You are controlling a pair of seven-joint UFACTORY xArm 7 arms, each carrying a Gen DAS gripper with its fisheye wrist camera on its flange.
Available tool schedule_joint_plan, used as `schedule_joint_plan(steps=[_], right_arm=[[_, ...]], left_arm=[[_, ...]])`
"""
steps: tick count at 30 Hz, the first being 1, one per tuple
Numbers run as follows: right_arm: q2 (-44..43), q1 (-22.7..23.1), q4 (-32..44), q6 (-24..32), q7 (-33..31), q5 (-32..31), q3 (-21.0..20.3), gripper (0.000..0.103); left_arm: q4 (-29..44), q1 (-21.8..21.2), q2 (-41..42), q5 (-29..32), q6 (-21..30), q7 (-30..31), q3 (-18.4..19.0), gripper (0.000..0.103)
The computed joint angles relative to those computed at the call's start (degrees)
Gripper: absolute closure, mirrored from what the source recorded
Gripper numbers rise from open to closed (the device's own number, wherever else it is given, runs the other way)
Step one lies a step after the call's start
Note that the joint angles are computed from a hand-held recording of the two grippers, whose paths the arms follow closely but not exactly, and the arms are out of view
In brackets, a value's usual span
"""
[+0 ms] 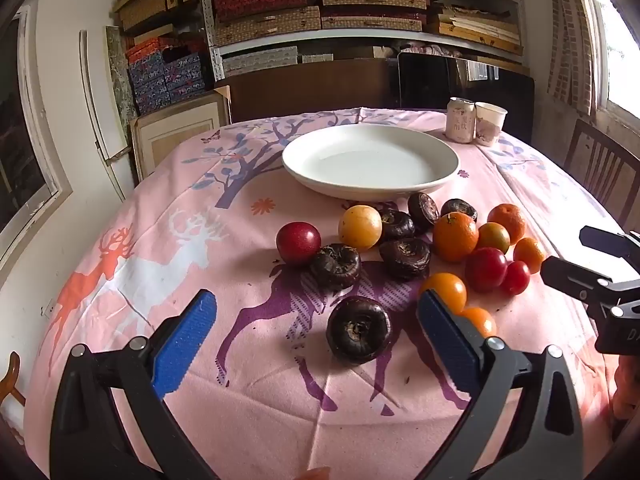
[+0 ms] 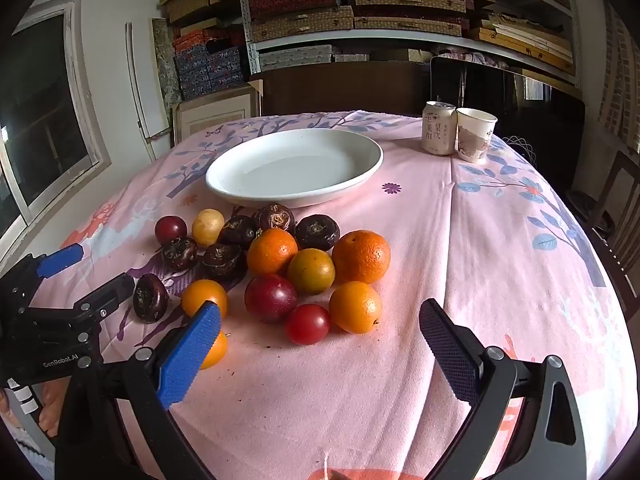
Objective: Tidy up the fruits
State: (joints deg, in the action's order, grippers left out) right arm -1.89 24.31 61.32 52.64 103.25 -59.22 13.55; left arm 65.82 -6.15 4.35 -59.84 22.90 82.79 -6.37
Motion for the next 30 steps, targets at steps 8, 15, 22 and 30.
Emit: schedule_joint_plan(steps=[8, 15, 22, 30], right_arm=[[0.1, 0.0, 0.1, -0.1, 0.1, 0.0, -0.1, 0.003], [0.3, 0.1, 0.3, 0.0, 0.0, 0.1, -0.1, 0.003], [0.2, 0.1, 0.2, -0.1, -0.1, 0.2, -0.2, 0.003], [-0.1, -0.1, -0.1, -0.5, -0.2, 0.2, -0.3, 0.003]], left_arm=[[-0.1, -0.1, -0.1, 0.6, -0.3, -0.1, 0.0, 0.004], [-0.5, -0.1, -0.1, 0.8, -0.4, -0.6, -0.2, 0.004], [-0.4, -0.2, 0.2, 0.7, -0.7, -0.4, -0.2, 0.004], [-0.4, -0.2, 0.9, 0.5, -1.4, 0.0, -0.7, 0.004]])
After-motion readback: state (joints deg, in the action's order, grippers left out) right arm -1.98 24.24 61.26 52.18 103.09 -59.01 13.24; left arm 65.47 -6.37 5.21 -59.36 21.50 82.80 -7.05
